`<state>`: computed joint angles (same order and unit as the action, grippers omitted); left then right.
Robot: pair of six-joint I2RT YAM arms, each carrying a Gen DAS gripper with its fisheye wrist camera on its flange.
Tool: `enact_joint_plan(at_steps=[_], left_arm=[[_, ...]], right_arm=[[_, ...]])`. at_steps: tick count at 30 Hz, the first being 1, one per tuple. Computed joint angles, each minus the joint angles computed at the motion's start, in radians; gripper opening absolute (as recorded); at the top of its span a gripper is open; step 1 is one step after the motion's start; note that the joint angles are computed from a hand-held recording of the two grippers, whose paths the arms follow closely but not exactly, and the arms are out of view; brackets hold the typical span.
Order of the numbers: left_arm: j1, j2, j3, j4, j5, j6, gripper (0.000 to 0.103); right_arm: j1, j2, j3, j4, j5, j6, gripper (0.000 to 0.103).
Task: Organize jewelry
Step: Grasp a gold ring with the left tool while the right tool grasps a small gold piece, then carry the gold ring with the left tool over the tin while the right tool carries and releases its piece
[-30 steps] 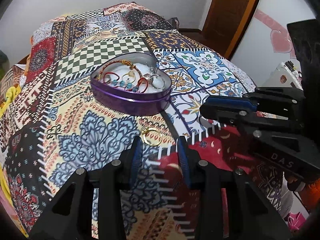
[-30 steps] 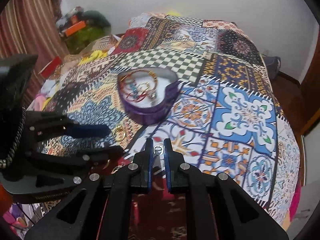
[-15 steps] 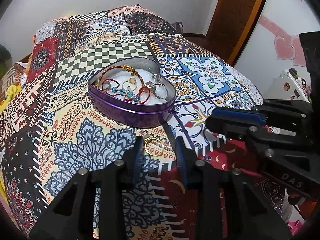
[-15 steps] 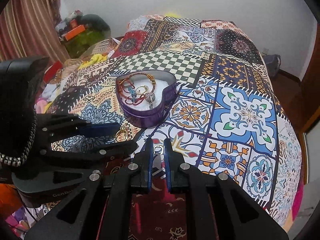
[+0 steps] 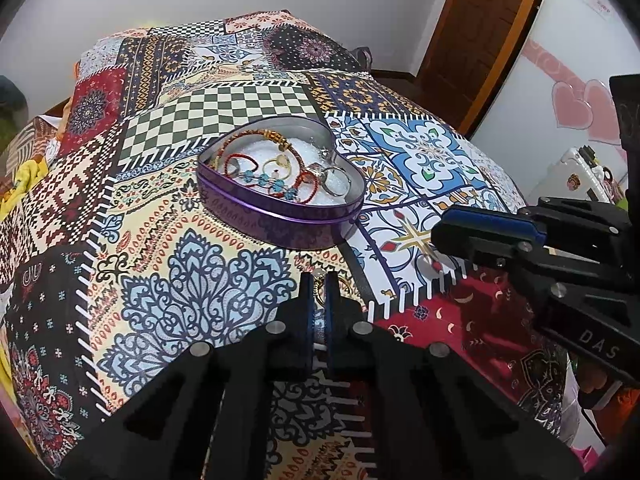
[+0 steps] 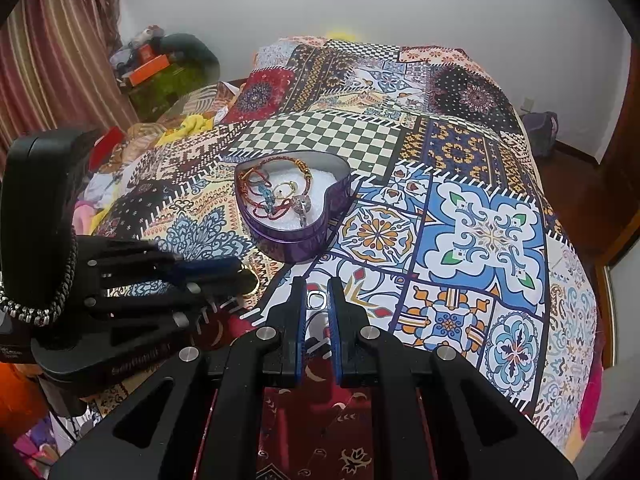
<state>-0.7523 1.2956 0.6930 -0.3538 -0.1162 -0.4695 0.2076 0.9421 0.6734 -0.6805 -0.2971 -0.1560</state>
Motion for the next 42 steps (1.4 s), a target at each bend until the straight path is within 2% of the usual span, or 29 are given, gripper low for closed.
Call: enact_joint_plan(at_steps=[10, 12, 13, 14, 15, 16, 21, 24, 29, 31, 34, 42], left_arm=[[0.022, -0.079, -0.011, -0.053, -0.007, 0.008, 0.004], [0.016, -0.078, -0.004, -0.063, -0.015, 0.013, 0.01], [0.013, -0.072, 0.001, -0.066, -0.018, 0.017, 0.022], [0.009, -0.06, 0.007, -0.067, -0.019, 0.021, 0.039], [0.005, -0.049, 0.01, -0.063, -0.021, 0.02, 0.043], [0.003, -0.04, 0.01, -0.055, -0.02, 0.02, 0.044], [-0.014, 0.035, 0.028, -0.016, -0.034, 0.025, 0.044], [-0.011, 0.058, 0.031, 0.012, -0.012, 0.035, 0.043], [-0.001, 0.061, 0.018, 0.046, 0.02, 0.039, 0.022], [0.009, 0.053, 0.008, 0.053, 0.032, 0.035, 0.021], [0.001, 0.047, 0.009, 0.035, -0.015, 0.026, 0.009], [0.014, -0.011, -0.017, 0.018, -0.011, 0.019, 0.009]], right_arm=[[-0.008, 0.003, 0.026, 0.0, -0.008, 0.009, 0.009], [-0.009, 0.007, 0.025, 0.001, -0.01, 0.007, 0.009], [-0.008, 0.01, 0.024, 0.002, -0.008, 0.007, 0.009], [-0.009, 0.009, 0.022, 0.001, -0.009, 0.005, 0.009], [-0.008, 0.012, 0.022, 0.001, -0.008, 0.005, 0.009], [-0.004, 0.016, 0.02, 0.005, -0.007, 0.006, 0.009], [-0.003, 0.019, 0.015, 0.008, -0.01, 0.007, 0.009], [-0.009, 0.025, 0.015, 0.011, -0.012, 0.001, 0.009], [-0.03, 0.03, 0.018, 0.006, -0.022, -0.009, 0.009], [-0.034, 0.028, 0.018, 0.004, -0.024, -0.012, 0.009], [-0.031, 0.027, 0.018, 0.002, -0.021, -0.013, 0.009], [-0.02, 0.022, 0.021, 0.004, -0.022, -0.005, 0.009]])
